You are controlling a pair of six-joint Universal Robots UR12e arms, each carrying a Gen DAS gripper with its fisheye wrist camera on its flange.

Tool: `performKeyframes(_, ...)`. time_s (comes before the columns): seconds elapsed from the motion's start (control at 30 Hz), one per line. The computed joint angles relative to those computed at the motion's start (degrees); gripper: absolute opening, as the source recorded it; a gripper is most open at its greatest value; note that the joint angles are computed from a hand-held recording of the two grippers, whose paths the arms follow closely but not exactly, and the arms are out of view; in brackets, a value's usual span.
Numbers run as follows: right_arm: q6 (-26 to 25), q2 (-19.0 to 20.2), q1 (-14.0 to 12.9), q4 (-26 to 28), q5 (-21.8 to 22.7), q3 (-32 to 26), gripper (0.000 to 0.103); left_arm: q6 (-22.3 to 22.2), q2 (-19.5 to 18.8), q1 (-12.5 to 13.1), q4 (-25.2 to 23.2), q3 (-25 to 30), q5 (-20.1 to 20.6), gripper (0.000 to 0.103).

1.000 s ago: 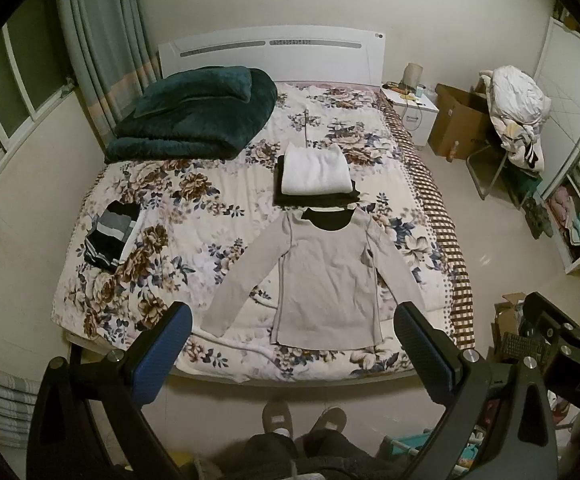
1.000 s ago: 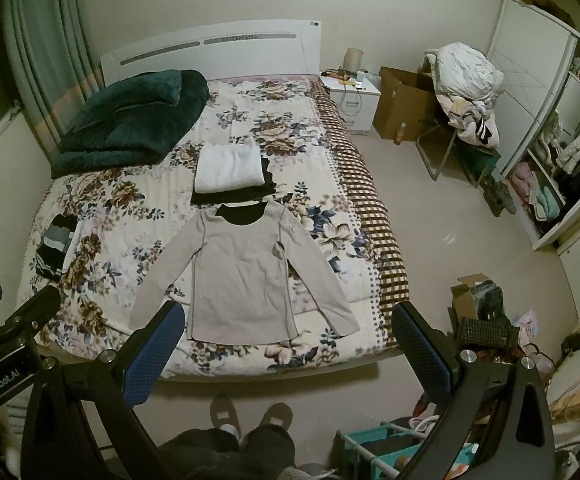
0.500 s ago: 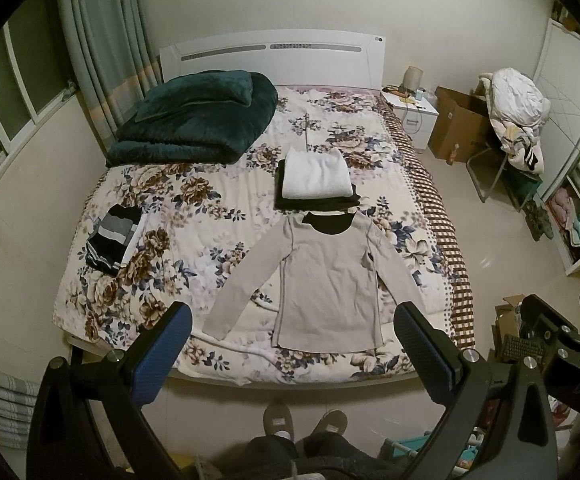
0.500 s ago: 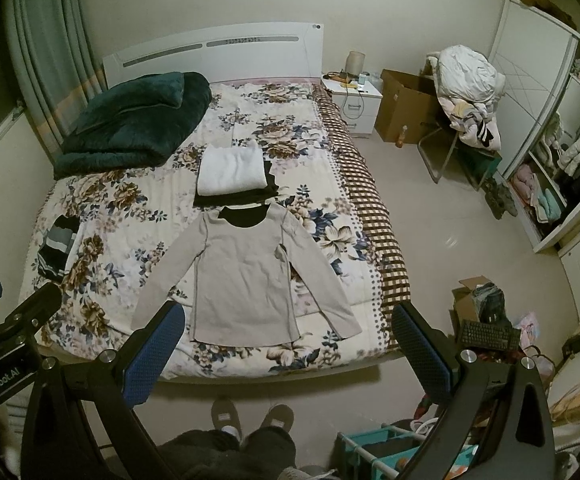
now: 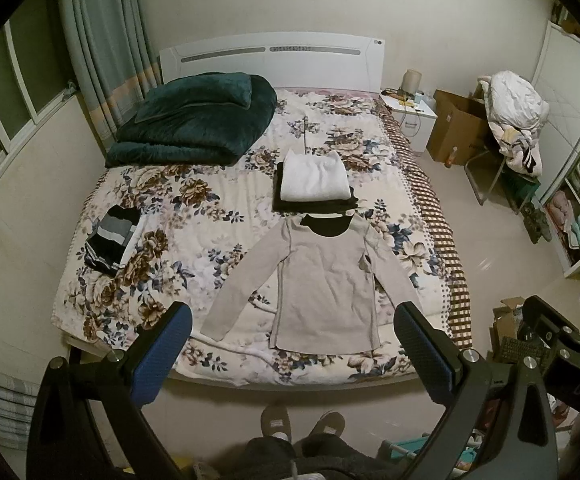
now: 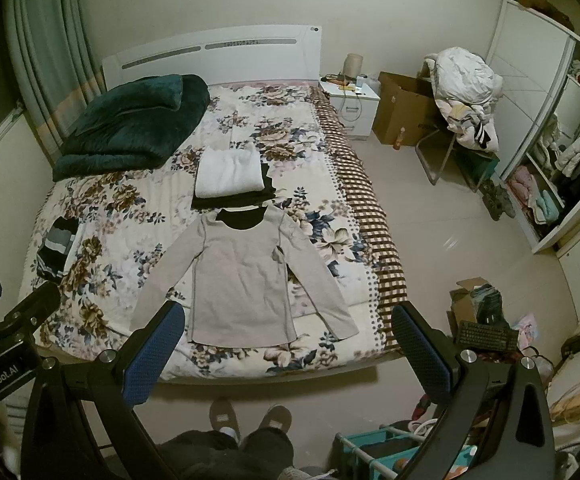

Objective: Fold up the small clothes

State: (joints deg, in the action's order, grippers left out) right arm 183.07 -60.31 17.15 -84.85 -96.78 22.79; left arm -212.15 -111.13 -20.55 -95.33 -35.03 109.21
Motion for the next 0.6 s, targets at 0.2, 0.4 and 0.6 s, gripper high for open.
performKeyframes(0.2, 0.0, -0.3, 0.0, -0.4, 0.0, 0.7, 0.103, 0.0, 0.2, -0.1, 0.4, -0.5, 0.2, 0.103)
performKeyframes(0.4, 0.1, -0.3, 0.0, -0.5, 0.0, 0.6, 0.103, -0.1, 0.3, -0.1, 0.5, -0.6, 0.2, 0.103)
performKeyframes(0.6, -0.1, -0.3, -0.1, -0.6, 0.1, 0.5, 0.103, 0.0, 0.5, -0.2, 0.9, -1.0, 0.3, 0.103)
